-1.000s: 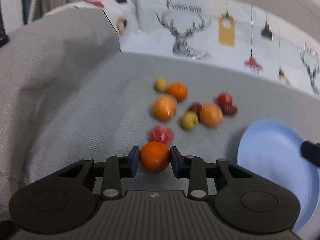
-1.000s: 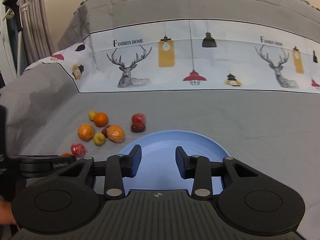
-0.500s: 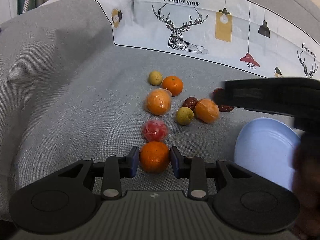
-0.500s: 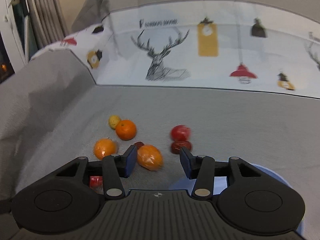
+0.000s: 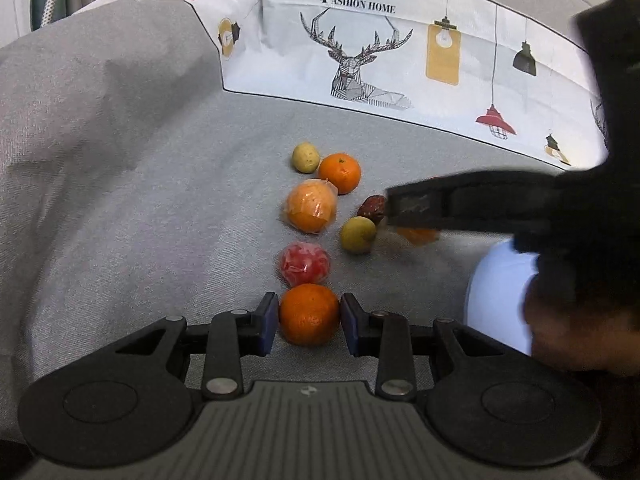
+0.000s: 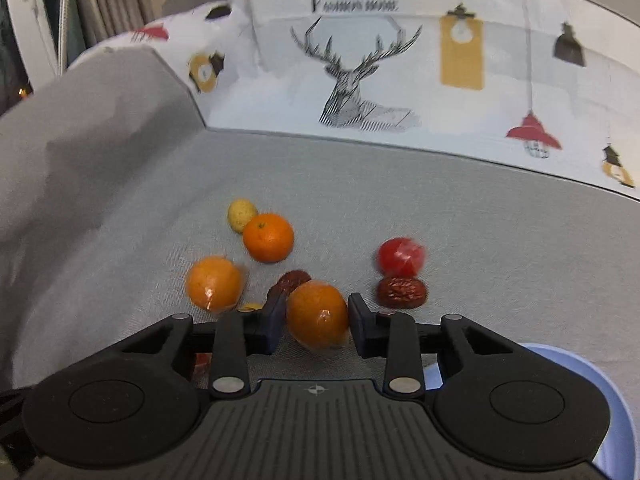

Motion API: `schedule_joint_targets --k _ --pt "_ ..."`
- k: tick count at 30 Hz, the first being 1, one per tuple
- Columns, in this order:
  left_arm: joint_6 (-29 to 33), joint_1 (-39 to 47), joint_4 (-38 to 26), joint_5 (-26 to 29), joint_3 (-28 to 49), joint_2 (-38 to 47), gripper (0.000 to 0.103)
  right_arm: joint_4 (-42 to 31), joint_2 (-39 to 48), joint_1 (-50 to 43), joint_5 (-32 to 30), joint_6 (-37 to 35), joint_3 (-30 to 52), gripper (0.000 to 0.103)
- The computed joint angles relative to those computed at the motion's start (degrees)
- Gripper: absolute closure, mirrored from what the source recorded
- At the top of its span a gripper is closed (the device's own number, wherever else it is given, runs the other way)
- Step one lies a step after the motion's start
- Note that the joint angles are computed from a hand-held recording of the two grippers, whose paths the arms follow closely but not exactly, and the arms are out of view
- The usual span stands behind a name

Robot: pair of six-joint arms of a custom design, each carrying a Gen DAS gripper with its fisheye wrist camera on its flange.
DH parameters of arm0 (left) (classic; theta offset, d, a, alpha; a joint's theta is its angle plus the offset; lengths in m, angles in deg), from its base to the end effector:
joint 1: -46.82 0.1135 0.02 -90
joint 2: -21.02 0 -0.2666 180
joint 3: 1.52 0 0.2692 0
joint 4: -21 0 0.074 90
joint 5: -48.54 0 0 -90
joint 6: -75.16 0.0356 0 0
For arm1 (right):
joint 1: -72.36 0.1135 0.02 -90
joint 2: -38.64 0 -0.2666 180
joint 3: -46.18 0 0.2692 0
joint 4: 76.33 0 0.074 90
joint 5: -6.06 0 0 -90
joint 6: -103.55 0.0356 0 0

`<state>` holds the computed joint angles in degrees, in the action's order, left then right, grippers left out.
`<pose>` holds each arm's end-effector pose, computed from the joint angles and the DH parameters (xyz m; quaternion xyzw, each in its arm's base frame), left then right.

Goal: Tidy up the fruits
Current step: 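Grasp the mandarin orange with the left tool while the right tool grasps a bagged orange, then carry the mandarin with the left tool and the bagged orange with the right tool onto the plate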

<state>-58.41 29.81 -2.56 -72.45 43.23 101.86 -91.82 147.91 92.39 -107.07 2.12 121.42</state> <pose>0.2424 -0.0550 0.1279 -0.2817 0.8891 0.0954 0.3479 0.3714 0.1503 0.1333 -0.3160 0.8660 0.2130 0.3239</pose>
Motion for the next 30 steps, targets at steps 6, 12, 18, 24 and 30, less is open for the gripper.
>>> schedule_joint_targets --k 6,12,18,24,30 --pt "-0.5 -0.9 0.1 -0.8 -1.2 -2.2 0.066 -4.8 -12.1 -7.5 -3.8 1.0 -4.2 0.068" --pt "1.4 -3.7 1.2 -0.8 -3.0 -6.0 0.066 -9.4 -27.6 -20.7 -11.3 -4.7 -14.5 0.068" --pt "4.0 -6.8 1.8 -1.5 -2.8 -6.9 0.066 -11.1 -32.8 -31.3 -14.8 -9.4 -24.0 0.068" --pt "10.3 -11.9 6.6 -4.2 -3.8 -7.2 0.066 -7.6 -28.4 -33.2 -13.0 -9.7 -23.4 0.068" --pt "12.9 -13.1 10.1 -3.8 -3.3 -4.4 0.066 -3.5 -27.7 -31.0 -11.6 -8.3 -24.8 0.068"
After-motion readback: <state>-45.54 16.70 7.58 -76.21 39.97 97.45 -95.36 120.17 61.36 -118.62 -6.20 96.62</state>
